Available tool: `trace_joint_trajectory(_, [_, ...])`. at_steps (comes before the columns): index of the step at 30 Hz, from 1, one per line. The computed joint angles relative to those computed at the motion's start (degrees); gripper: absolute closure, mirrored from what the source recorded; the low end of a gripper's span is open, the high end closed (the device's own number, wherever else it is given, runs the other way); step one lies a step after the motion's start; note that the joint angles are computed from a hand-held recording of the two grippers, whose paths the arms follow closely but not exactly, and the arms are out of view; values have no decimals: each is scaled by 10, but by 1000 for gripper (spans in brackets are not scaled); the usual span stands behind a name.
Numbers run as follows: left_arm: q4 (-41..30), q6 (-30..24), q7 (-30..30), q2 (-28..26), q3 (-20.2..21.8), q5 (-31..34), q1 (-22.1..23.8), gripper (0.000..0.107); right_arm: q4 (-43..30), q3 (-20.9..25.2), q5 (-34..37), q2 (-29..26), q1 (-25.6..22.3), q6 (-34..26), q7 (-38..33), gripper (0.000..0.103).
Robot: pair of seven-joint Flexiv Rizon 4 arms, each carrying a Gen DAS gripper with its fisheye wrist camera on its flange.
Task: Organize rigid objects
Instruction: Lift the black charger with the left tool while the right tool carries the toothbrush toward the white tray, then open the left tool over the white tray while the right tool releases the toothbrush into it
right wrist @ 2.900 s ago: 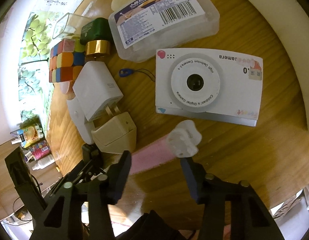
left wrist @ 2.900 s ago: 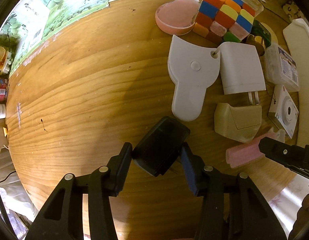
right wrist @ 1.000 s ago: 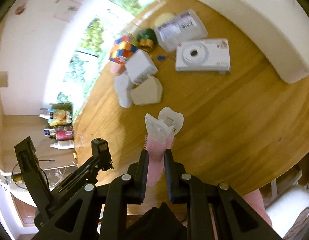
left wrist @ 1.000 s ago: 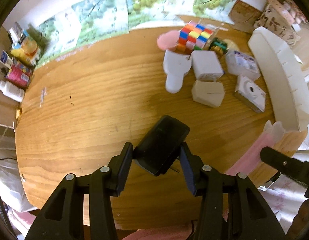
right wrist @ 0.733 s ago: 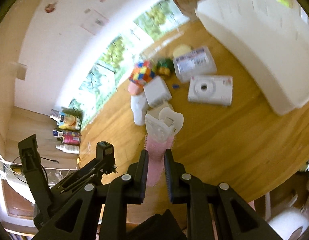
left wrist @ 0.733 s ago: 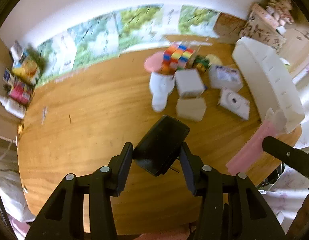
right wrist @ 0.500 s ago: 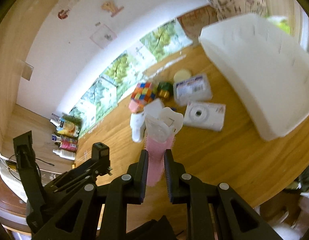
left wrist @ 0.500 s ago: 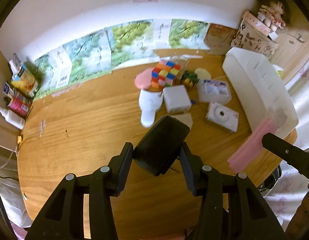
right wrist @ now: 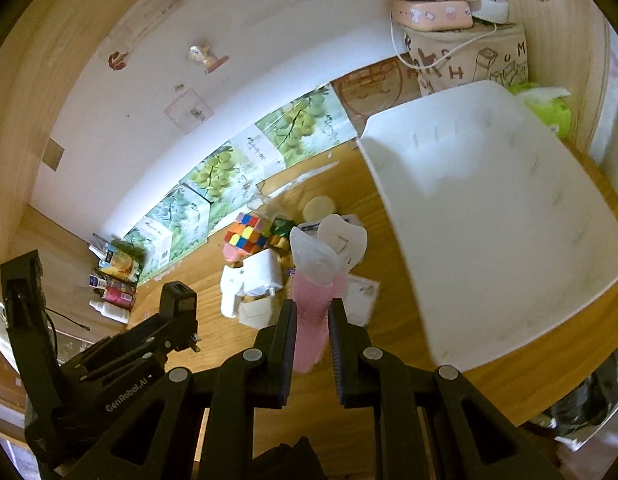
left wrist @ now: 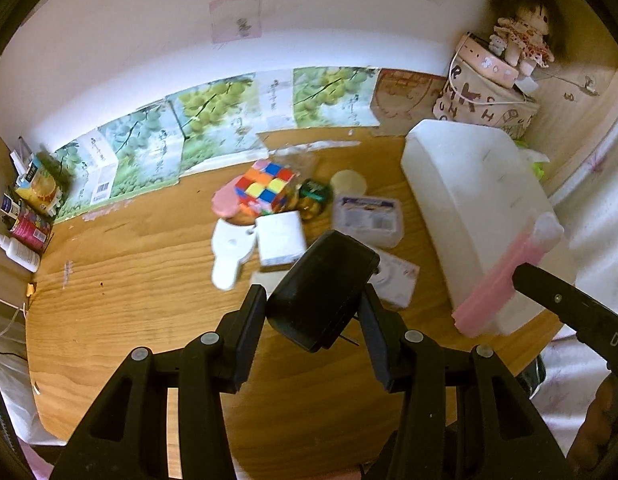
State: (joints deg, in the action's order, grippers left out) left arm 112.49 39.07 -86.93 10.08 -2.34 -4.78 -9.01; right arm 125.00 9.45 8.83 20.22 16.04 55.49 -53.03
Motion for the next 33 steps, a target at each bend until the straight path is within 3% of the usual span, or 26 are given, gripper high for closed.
trace_joint_trajectory(8, [-38, 0, -87, -23, -35, 43, -20, 56, -19, -58, 51, 5, -3, -42, -131, 87])
trace_joint_trajectory(18, [-84, 3, -175, -64, -60, 96, -66, 56, -51, -101, 112, -13, -47, -112, -268, 87])
trace_joint_trajectory(33, [-140, 7, -193, -142, -72, 65, -131, 56, -87, -127, 141, -52, -135, -216, -355, 86])
